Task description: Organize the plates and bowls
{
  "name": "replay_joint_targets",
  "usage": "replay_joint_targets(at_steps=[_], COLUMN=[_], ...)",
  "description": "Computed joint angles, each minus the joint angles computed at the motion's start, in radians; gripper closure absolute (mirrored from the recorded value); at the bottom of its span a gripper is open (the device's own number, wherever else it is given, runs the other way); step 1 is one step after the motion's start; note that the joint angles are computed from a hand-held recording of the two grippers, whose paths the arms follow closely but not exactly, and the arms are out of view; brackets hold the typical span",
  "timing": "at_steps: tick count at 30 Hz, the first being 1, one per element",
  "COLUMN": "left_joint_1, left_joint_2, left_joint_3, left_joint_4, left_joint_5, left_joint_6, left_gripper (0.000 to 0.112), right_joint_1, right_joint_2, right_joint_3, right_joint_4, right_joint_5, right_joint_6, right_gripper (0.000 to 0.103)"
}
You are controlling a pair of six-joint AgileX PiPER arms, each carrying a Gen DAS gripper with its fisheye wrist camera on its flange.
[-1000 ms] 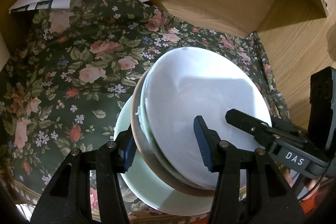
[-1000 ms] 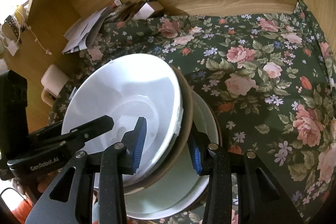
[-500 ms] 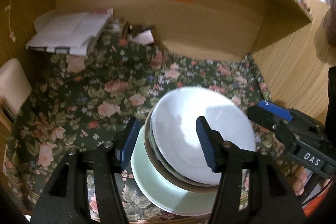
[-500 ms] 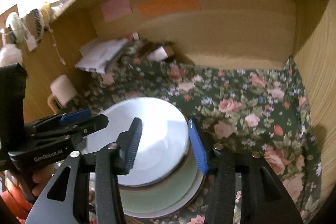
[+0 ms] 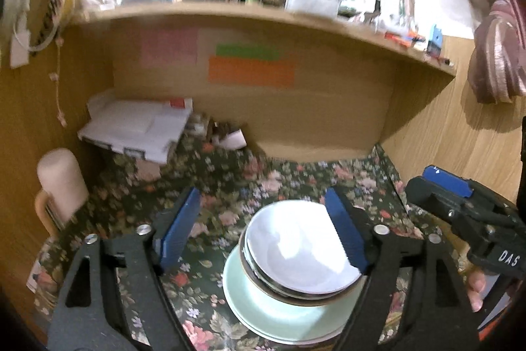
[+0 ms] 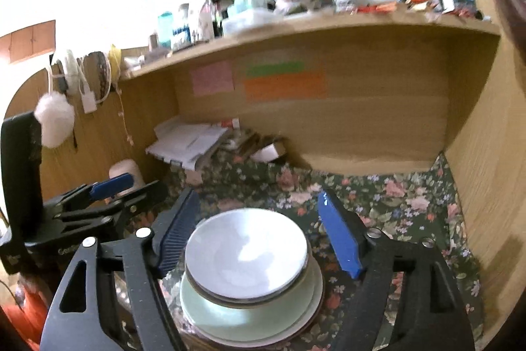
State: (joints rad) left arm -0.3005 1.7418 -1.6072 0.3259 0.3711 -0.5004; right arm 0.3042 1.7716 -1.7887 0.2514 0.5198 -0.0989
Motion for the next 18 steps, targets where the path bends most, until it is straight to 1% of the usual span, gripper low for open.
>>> replay_joint_targets(at_steps=[1,3,6,8,10,12,14,15,18], left_joint_1=[-0.004,-0.016,-0.029,-0.039,-0.053,-0.062,-0.065,-0.067,-0.081], left_joint_2=[-0.01,-0.032,-0.06,-0.08,-0.095,-0.106,-0.116,-0.119,-0.126], left_joint_3=[0.015,0.05,0.093,0.124,0.15,0.172,0.19,0.197,0.219], left_joint_4=[0.033,0.149,0.282,0.392,0.544,0.641,0.711,0.742,0.874], left_joint_5=[-0.014,-0.04,-0.065,-0.081,-0.084,-0.091,-0.098,-0.099,-0.088], left_joint_6=[-0.028,-0.135,-0.262,-0.372,-0.515,-0.606,-0.676,-0.708,-0.833], left_gripper=[0.027,0.025,0.019,0.017,0.015,0.013,0.012,0.011,0.01], right_joint_1=[-0.001,0.0,0.011,0.022,0.034,0.039,0.042,0.047,0.05], right_joint_2=[-0.01,-0.026,-0.053,-0.072,-0.091,-0.102,-0.109,-0.117,-0.129], right_joint_3=[0.012,0.034,0.071,0.102,0.134,0.154,0.168,0.184,0.204], right_joint_4=[0.013,0.03,0.013,-0.003,-0.033,-0.048,-0.067,-0.11,-0.152], right_joint_5=[-0.009,-0.026,-0.058,-0.087,-0.119,-0.133,-0.147,-0.167,-0.197], right_joint_6=[-0.011,-0.029,-0.03,-0.028,-0.005,0.012,0.039,0.092,0.141], right_gripper=[0.029,0.029,0.025,0.018,0.015,0.011,0.001,0.0,0.0])
